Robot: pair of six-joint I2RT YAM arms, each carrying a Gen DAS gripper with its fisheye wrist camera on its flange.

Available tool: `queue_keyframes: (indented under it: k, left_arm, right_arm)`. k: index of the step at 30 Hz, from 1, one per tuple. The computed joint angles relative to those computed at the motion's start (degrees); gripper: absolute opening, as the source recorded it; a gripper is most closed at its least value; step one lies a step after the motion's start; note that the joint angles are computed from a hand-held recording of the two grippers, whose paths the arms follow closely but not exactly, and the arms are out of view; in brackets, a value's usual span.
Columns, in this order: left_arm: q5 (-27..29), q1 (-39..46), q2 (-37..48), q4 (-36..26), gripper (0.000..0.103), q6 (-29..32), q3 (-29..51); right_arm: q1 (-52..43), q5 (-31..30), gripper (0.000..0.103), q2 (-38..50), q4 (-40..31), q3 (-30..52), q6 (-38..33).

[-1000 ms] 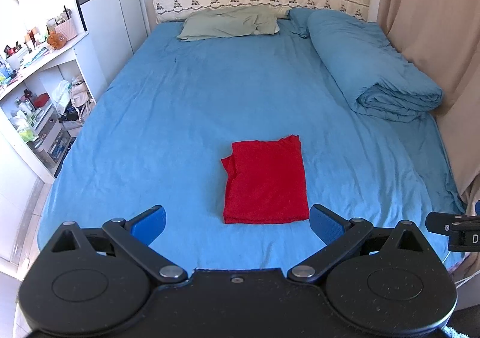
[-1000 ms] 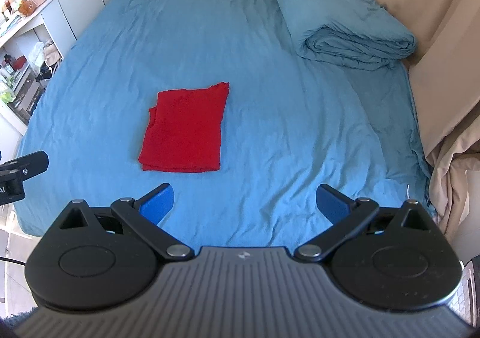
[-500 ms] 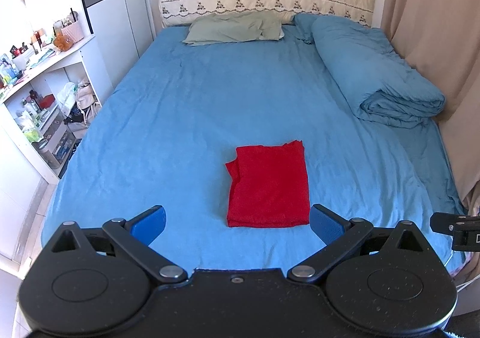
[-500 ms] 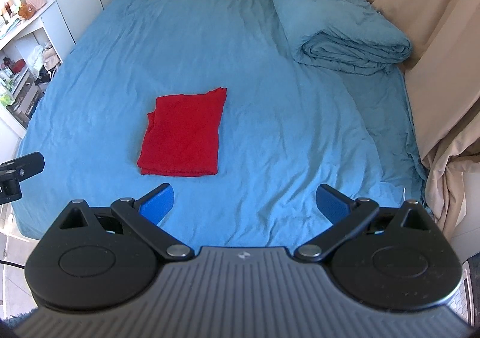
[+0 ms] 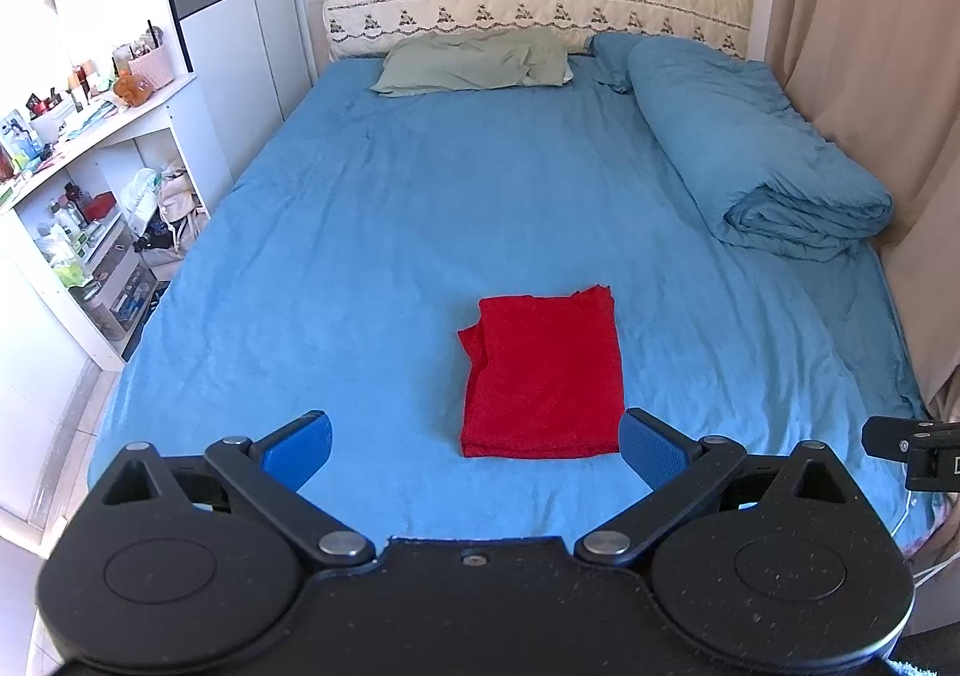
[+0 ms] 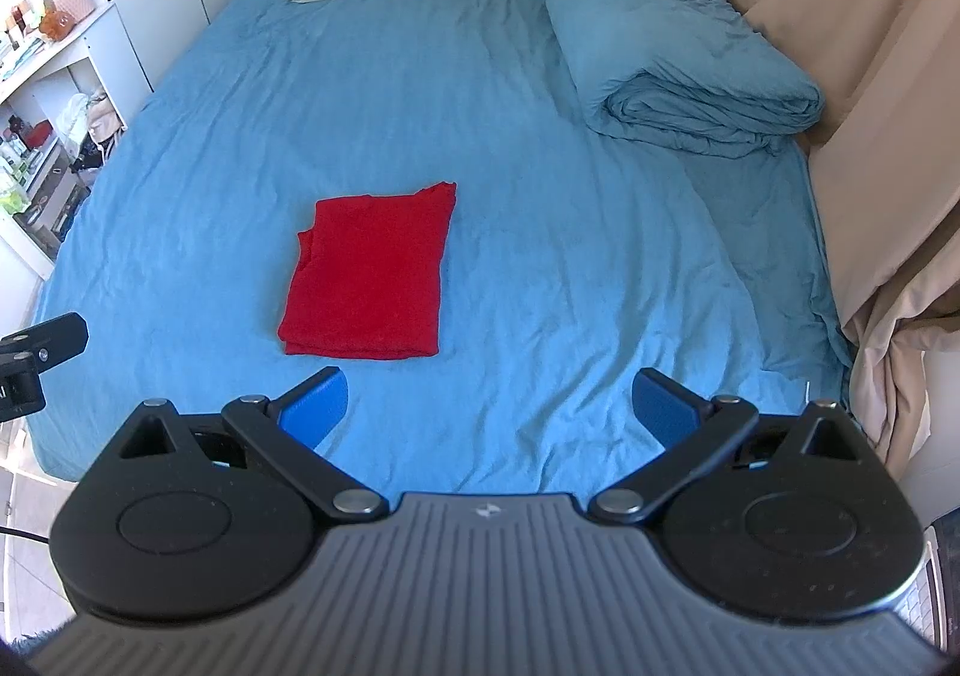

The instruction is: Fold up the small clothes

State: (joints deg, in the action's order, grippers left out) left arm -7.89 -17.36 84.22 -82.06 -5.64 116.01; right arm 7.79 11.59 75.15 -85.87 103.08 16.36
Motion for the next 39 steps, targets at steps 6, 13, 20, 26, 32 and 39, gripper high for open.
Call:
queue_keyframes:
  k: [6, 13, 20, 26, 32, 39]
  left_arm:
    - [-0.2, 0.3, -0.4, 0.5, 0.103, 0.5, -0.4]
    - [-0.5, 0.4, -1.0, 1.1, 0.103, 1.0, -1.2]
    - [-0.6, 0.4, -0.7, 0.8, 0.103, 1.2, -0.6]
    - [-0.3, 0.7, -0.4, 0.5, 0.103, 1.3, 0.0]
    - [-0.7, 1.1, -1.2, 1.8, 0.103, 1.6, -0.9]
    - [-0.6, 2.2, -2.8, 3.6, 0.103, 2.1, -2.4]
  right_arm:
    - [0.2, 0.3, 0.103, 0.5, -0.2, 0.9, 0.4]
    - [0.1, 0.2, 0.103, 1.0, -0.2, 1.3, 0.4]
    - [-1.0, -0.7, 0.103, 1.0, 0.0, 1.2, 0.0]
    - [-0.8, -0.6, 0.103, 0.9, -0.1, 1.0, 1.1]
    - [0.0, 0.1, 0.103, 0.4, 0.2, 0.5, 1.8]
    - [1.1, 0.8, 0.103, 0.0, 0.7, 0.1, 2.3]
